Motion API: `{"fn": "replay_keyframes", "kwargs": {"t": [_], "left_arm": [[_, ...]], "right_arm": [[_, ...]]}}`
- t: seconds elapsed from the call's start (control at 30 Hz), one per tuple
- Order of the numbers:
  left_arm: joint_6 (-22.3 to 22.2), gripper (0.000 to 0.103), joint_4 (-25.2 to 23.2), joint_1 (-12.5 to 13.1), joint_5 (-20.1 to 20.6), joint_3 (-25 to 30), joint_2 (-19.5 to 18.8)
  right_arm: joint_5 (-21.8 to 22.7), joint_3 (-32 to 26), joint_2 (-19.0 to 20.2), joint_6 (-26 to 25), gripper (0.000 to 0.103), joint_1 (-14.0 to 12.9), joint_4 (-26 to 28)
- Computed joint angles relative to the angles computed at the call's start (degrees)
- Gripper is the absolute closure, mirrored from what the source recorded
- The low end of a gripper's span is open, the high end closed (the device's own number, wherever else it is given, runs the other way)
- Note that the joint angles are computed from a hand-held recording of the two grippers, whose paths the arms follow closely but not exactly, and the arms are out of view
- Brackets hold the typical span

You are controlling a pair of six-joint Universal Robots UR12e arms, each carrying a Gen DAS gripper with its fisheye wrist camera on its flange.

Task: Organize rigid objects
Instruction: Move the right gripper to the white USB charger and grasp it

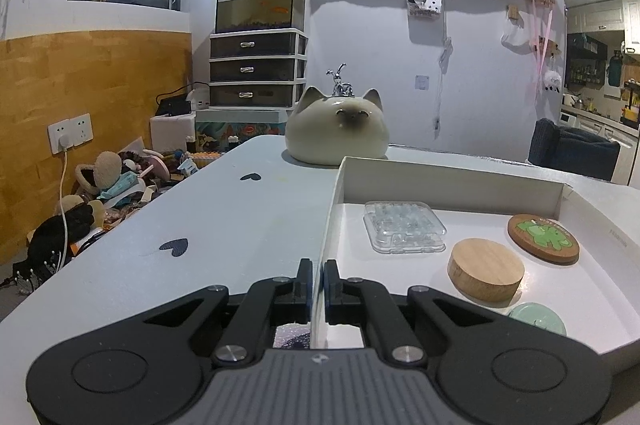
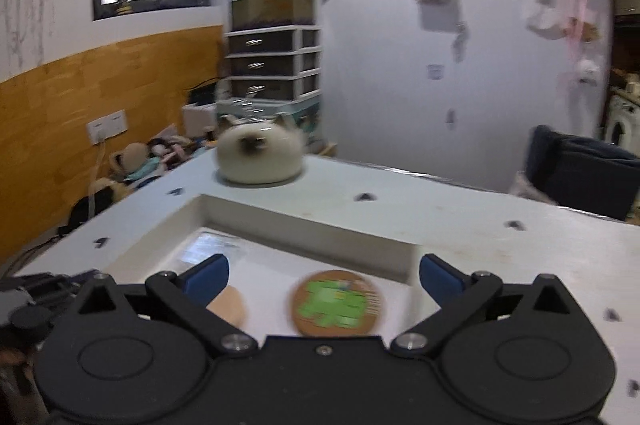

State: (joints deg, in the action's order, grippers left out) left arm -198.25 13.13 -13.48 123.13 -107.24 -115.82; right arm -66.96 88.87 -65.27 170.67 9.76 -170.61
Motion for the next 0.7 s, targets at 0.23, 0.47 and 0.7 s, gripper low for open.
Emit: {"fn": "replay_keyframes", "kwargs": {"t": [0.23, 0.47, 0.7], "left_arm": [[0.1, 0.098, -0.1, 0.0, 0.1, 0.0, 0.0], [0.6, 0.098, -0.5, -0.2, 0.9, 0.2, -0.1], [0.8, 0.097, -0.8, -0.3, 1.2, 0.4, -0.1]], "right_arm": [[-6.3, 4.5, -2.1, 2.8, 0.0, -3.2, -3.6], [-13.6, 8.2, -3.3, 5.2, 0.0, -4.9, -3.6], [-15.5, 11.9, -4.4, 5.2, 0.0, -5.8, -4.3]]}}
